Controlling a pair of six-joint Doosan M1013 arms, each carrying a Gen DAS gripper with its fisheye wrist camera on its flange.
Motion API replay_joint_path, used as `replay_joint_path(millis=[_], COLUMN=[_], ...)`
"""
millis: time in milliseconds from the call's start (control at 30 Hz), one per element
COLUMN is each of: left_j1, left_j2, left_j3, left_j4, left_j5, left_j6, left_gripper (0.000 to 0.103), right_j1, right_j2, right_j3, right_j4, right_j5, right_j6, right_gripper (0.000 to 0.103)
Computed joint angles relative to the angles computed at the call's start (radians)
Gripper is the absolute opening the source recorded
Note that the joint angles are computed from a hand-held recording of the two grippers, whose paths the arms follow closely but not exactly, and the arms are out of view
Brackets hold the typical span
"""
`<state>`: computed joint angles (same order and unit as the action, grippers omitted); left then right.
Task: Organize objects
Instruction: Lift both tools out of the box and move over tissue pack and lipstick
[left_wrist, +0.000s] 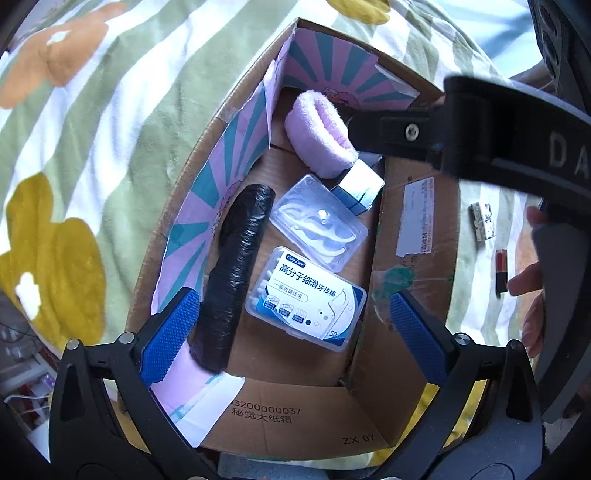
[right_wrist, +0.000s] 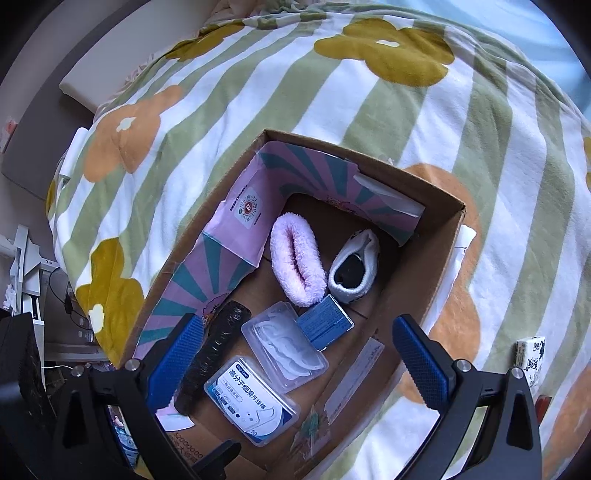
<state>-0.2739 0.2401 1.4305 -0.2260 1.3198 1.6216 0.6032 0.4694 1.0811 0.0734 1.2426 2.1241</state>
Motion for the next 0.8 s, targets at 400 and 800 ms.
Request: replay_joint_path(millis=[400, 800], left_j1=[0.024, 0.0], left_j2=[-0.033, -0.112], left_j3=[-0.007, -0.033], left_j4=[-0.015, 0.007], left_j5=[0.008, -0.015], left_j6=[0.036, 0.082], left_gripper=[0.103, 0.103], right_j1=[0.024, 0.064], right_j2=[-0.034, -0.145], right_j3=[-0.015, 0.016], right_j4=[-0.069, -0.187], right_j5=[0.057, 0.104], right_j6=[0.026, 0.177], right_gripper=[0.102, 0.102])
